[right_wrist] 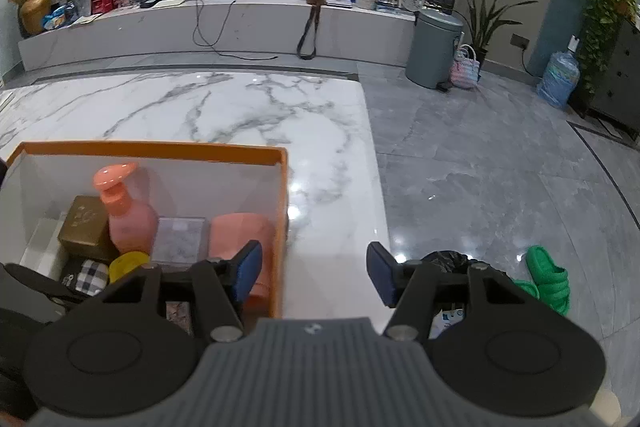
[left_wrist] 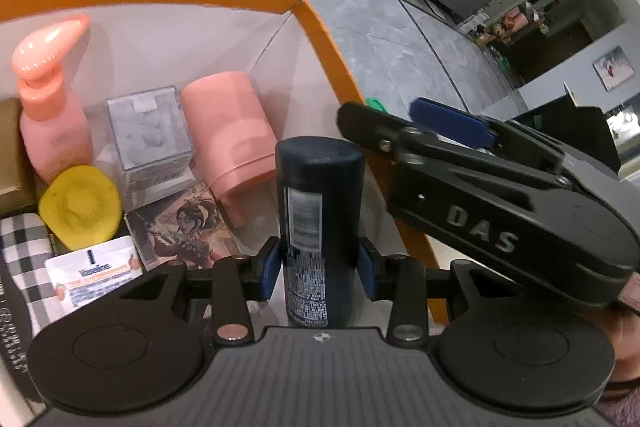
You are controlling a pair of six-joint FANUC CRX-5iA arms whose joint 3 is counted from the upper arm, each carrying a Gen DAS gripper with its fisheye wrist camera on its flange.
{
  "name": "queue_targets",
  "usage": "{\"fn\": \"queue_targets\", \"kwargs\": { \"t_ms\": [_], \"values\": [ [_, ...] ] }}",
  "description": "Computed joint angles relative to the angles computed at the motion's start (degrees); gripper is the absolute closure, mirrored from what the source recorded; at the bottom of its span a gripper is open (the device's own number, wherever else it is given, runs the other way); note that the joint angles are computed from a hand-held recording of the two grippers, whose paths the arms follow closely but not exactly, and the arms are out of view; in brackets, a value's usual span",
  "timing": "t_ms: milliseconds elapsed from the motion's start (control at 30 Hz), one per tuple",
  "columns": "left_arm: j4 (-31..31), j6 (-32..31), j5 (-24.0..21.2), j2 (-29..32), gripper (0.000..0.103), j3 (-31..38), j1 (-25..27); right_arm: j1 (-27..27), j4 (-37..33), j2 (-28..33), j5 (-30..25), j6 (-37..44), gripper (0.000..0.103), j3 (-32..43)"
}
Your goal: Organize rigid objects
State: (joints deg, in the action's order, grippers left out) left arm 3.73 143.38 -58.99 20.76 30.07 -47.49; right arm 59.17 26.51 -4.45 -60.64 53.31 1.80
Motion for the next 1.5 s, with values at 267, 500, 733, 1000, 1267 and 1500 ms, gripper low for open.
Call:
{"fn": "queue_targets", "kwargs": {
  "t_ms": [267, 500, 733, 1000, 1267, 1500],
  "values": [
    [0.19, 1.77, -7.01, 3.51, 0.057, 6.22, 0.01, -0.80, -0.42, -0.13, 0.86, -1.55, 0.041, -0.75],
    [-3.08, 2.78, -11.62, 4.87, 0.045, 10.86, -1.46, -0.13, -0.97, -0.95, 0.21, -0.98, 0.041, -0.60],
    [-9.51, 4.47, -16.22, 3.63, 0.042, 14.47, -4.31, 2.15, 0.75, -2.94, -0.66, -1.30, 0.034, -0.16],
    [-24.36, 7.21, -26.48, 0.48, 0.041, 20.10, -11.96, 7.79, 5.68, -7.49, -0.50, -5.18, 0.023, -1.85],
    [-43.15, 5.89, -38.42, -2.60, 0.041, 25.77, -23.06, 16.98, 11.17, -12.45, 0.05, -10.89, 0.014, -6.04],
    [-66.39, -2.40, -51.10, -1.53, 0.039, 32.28, -36.24, 26.27, 19.34, -15.85, 0.53, -21.70, 0.011, -11.92]
  ]
}}
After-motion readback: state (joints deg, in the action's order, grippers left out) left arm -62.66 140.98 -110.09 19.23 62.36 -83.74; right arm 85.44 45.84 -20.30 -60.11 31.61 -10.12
